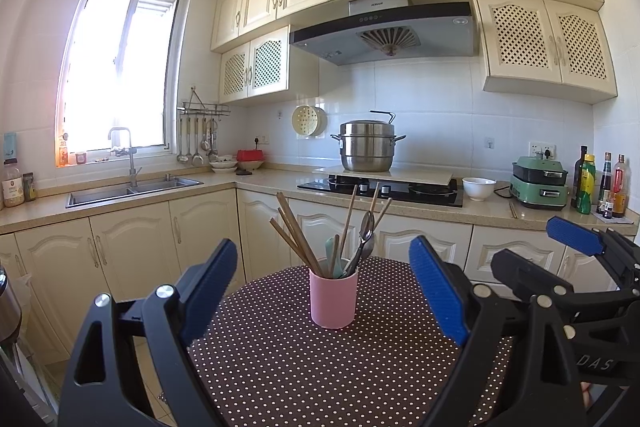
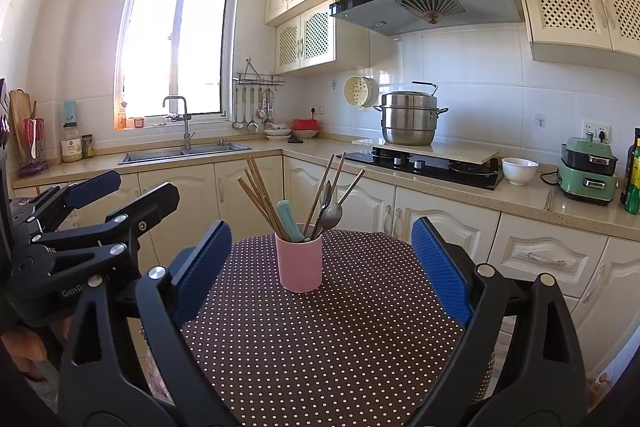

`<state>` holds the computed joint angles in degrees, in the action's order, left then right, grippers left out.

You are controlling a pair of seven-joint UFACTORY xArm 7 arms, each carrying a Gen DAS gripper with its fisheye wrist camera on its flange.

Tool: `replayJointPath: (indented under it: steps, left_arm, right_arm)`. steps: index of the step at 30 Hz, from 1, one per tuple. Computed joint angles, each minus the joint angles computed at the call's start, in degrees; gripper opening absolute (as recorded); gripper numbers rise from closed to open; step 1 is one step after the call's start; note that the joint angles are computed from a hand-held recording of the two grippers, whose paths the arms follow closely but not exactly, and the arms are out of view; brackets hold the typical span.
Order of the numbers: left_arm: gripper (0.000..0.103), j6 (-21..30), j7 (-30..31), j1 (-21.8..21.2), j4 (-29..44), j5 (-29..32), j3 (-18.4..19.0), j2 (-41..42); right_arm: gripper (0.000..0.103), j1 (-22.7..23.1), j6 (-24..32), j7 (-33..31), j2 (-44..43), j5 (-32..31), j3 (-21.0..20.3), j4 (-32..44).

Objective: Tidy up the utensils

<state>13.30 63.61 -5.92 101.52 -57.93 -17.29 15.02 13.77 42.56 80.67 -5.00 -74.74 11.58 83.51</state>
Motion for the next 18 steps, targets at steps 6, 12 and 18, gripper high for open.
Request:
replayJointPath:
  steps: [6,12,18]
  left_arm:
    - [0.086,0.2,-4.3,-0.7,2.3,4.7,0.7,2.2]
    - [0.086,0.0,-10.2,-1.3,4.8,11.7,0.7,5.1]
    - [0.086,2.2,-19.6,-2.6,9.9,22.2,2.0,10.3]
  right_arm:
    - [0.09,0.1,-0.7,-1.2,1.8,1.0,-0.8,1.8]
    - [0.09,0.5,-1.5,-2.4,3.4,2.5,-2.1,3.0]
    - [0.09,0.0,-4.3,-4.5,5.7,6.1,-4.3,4.0]
